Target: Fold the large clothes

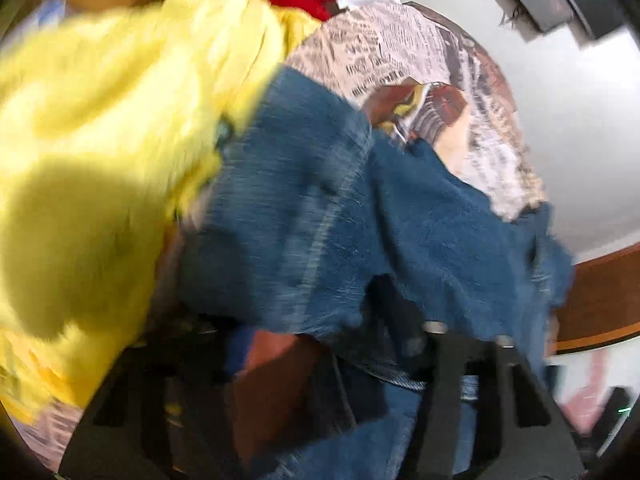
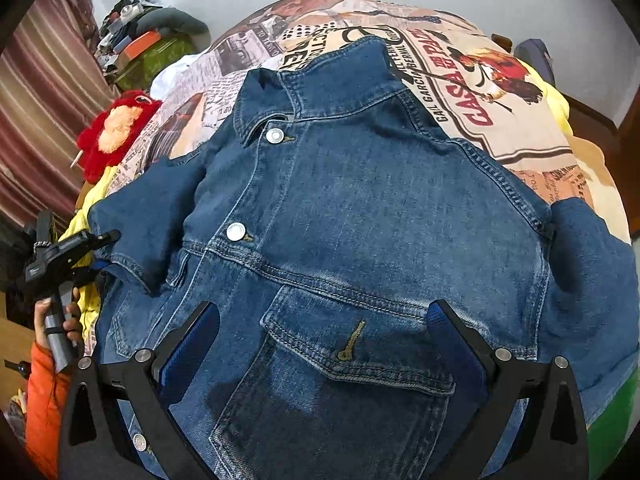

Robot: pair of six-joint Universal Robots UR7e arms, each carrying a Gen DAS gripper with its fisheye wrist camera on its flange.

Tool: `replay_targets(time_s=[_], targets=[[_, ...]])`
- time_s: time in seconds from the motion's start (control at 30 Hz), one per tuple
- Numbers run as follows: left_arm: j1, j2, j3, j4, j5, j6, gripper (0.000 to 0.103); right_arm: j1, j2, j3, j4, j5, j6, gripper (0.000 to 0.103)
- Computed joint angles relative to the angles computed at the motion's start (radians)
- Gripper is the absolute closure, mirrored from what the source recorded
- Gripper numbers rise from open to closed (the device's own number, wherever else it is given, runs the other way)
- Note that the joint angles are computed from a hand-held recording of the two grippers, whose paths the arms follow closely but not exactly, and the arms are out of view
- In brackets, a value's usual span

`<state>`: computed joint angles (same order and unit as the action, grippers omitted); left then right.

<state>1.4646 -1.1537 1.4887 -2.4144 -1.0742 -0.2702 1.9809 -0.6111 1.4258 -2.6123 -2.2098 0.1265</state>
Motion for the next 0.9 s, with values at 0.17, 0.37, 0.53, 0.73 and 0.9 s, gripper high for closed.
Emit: replay_targets(time_s=[0.17, 0.37, 0.53, 0.73, 0.9], targets=[[-0.105, -0.005, 0.051, -0.112, 0.238, 0.195, 0.085, 0.001, -0.015, 0.014, -0.025, 0.002, -0.002, 0.0], [-0.246, -0.021, 0.082, -0.358, 0.303, 0.477, 0.087, 0.008, -0.048, 0.049, -0.093, 0.004, -0.016, 0.0], [-0.35, -0.022, 0.047, -0.37, 0.183, 0.563, 0.087, 0.019, -0.095, 0.098, -0.173, -0.002, -0.033, 0.0], [-0.427, 0.036, 0.008, -0.286, 0.05, 0.579, 0.088, 0.03, -0.175, 0.174, -0.276, -0.017, -0.046, 0.0], [-0.458, 0.103, 0.016, -0.19, -0.021, 0.552, 0.088, 0.039, -0.238, 0.238, -0.342, -0.055, -0.063, 0.0]])
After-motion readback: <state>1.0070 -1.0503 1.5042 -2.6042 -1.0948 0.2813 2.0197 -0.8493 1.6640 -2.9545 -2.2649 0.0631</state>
